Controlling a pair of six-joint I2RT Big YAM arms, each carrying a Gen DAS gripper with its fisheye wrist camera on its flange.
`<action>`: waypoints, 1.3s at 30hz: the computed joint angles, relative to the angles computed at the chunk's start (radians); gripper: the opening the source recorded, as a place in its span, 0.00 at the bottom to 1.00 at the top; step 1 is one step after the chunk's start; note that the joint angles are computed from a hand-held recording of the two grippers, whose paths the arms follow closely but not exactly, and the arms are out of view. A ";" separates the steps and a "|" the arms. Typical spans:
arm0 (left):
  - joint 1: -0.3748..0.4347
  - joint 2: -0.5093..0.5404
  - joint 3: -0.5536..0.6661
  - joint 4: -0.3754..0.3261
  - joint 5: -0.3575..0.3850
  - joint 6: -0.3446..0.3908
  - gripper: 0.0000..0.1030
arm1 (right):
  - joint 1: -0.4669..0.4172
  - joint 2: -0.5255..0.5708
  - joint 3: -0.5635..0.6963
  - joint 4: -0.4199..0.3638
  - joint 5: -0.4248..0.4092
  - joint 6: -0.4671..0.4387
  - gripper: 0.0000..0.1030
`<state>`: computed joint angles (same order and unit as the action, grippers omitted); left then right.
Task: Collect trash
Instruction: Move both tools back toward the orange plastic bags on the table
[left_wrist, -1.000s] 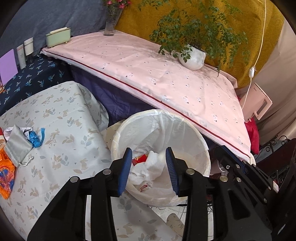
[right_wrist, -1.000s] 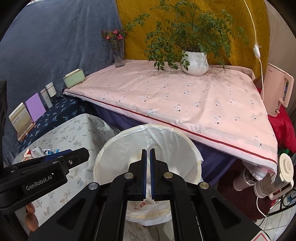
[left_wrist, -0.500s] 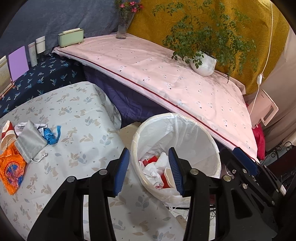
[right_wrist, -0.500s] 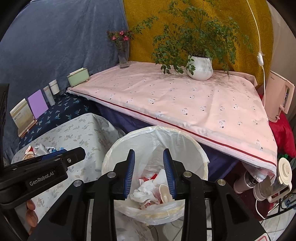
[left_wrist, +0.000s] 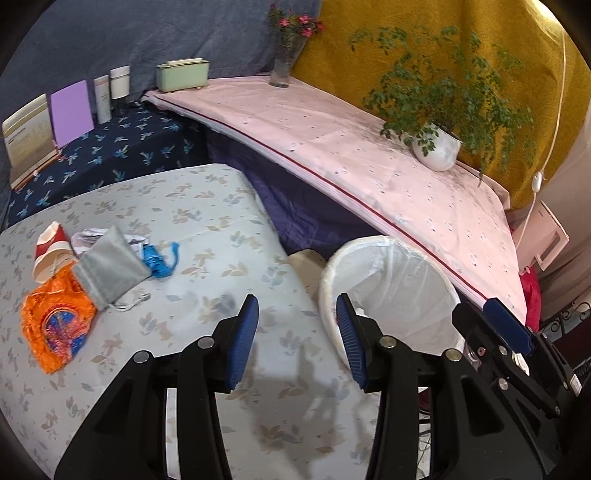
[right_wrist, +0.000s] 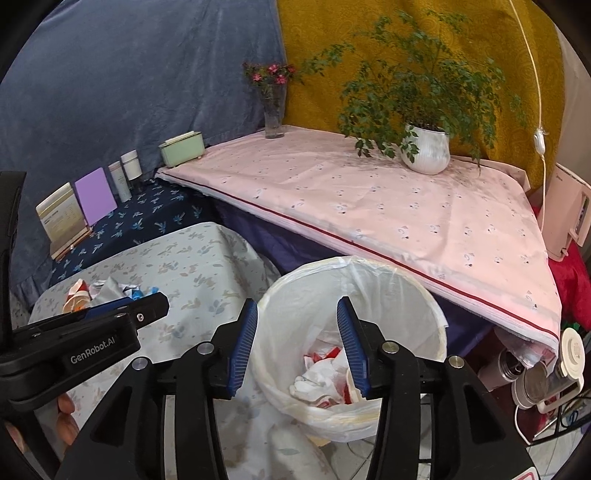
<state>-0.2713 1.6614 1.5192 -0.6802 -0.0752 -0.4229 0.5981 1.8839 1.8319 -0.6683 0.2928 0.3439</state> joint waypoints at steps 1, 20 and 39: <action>0.007 -0.009 -0.011 0.003 -0.004 -0.001 0.41 | 0.007 0.005 0.009 -0.004 0.000 -0.004 0.43; 0.207 -0.189 -0.279 0.040 -0.086 -0.040 0.67 | 0.130 0.095 0.146 -0.059 -0.021 -0.038 0.54; 0.397 -0.144 -0.333 0.053 0.023 -0.052 0.65 | 0.212 0.302 0.416 -0.209 -0.075 -0.051 0.54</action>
<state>0.1259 1.5177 1.1861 -0.6273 -0.0524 -0.4750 0.8098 2.1861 2.2481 -0.8777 0.2177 0.2932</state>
